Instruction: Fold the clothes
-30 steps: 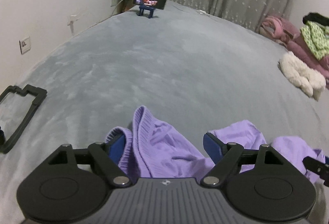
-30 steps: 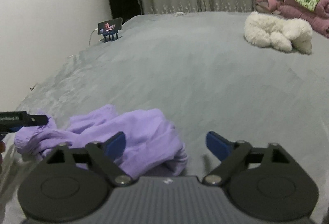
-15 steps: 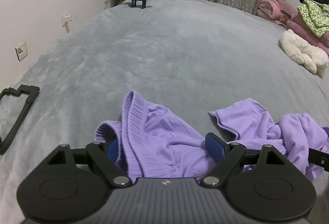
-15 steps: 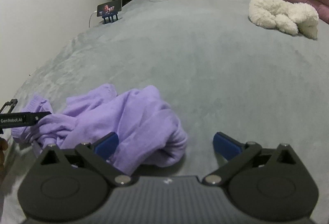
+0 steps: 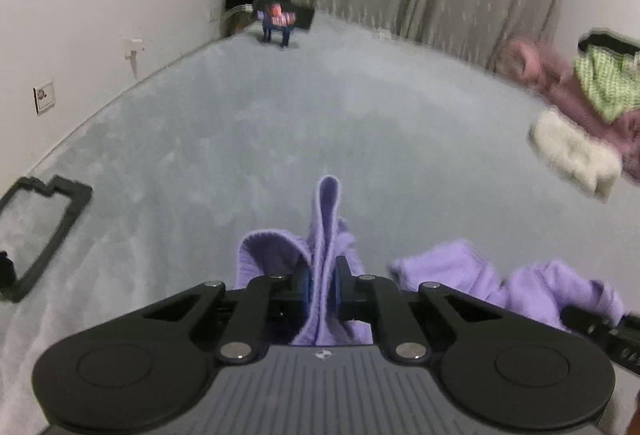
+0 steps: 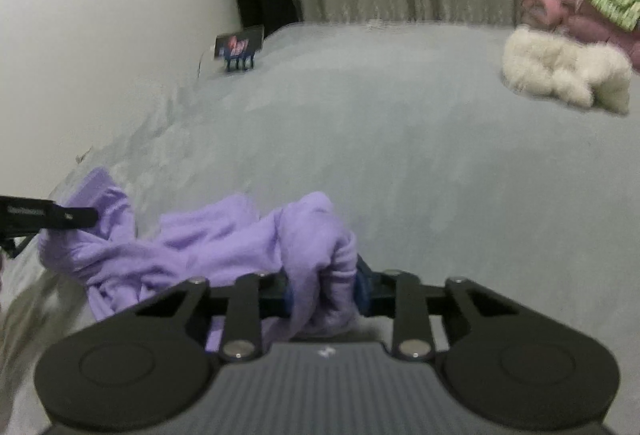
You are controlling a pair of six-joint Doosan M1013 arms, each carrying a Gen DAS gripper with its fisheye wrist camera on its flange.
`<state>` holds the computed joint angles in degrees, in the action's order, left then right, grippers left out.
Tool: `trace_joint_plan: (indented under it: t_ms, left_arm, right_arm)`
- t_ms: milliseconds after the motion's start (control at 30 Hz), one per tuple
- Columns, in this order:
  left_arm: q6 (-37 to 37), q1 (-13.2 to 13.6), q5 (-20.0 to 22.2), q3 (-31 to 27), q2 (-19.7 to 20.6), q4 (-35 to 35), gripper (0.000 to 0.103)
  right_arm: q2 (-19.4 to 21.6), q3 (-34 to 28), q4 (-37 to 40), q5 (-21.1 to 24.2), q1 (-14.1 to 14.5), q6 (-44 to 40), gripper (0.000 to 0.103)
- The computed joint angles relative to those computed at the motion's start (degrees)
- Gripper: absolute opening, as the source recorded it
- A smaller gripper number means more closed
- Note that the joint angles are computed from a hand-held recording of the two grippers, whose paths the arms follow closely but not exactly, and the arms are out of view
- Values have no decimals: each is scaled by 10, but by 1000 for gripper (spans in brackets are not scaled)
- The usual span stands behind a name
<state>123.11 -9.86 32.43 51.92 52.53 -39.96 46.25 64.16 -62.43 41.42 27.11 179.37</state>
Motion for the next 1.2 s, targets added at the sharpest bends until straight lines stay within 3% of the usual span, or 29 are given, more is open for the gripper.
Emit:
trace_joint_plan:
  t_ms: [100, 167, 233, 267, 333, 400, 433, 500, 567, 700, 800, 933, 1000, 1100, 1200]
  left_arm:
    - [45, 10, -16, 17, -11, -96, 9]
    - [128, 16, -40, 42, -24, -217, 9]
    - [237, 23, -49, 65, -35, -362, 9]
    - [266, 25, -42, 71, -38, -402, 9]
    - [249, 27, -33, 68, -40, -393, 9]
    - [154, 22, -36, 48, -32, -268, 9]
    - [79, 20, -26, 31, -23, -193, 9]
    - [-71, 22, 40, -26, 8, -59, 9]
    - [-164, 22, 94, -71, 32, 4, 9]
    - [-117, 18, 54, -50, 21, -9, 9]
    - [-74, 16, 39, -34, 13, -38, 9]
    - [-98, 17, 47, -38, 15, -17, 9]
    - [-112, 21, 40, -39, 15, -19, 8]
    - [-89, 30, -17, -4, -3, -98, 7]
    - [-77, 35, -46, -1, -2, -136, 8]
  right_arm:
    - [0, 8, -158, 81, 20, 91, 20]
    - [3, 17, -308, 188, 42, 168, 20]
    - [6, 25, -394, 260, 53, 209, 23]
    - [8, 27, -424, 292, 58, 221, 29]
    - [1, 31, -395, 275, 55, 207, 48]
    - [-5, 26, -297, 237, 45, 165, 73]
    - [-9, 26, -239, 212, 36, 156, 74]
    - [-20, 33, -131, 154, 17, 154, 74]
    - [-32, 50, -98, 120, 5, 191, 74]
    - [-46, 72, -103, 102, -1, 231, 74]
    - [-44, 66, -78, 71, -7, 191, 74]
    - [-39, 60, -17, 6, -19, 116, 74]
    - [-29, 43, 5, 23, -21, 93, 74]
    - [-23, 35, -4, 87, -24, 132, 73]
    - [-31, 51, -5, 100, -30, 168, 74]
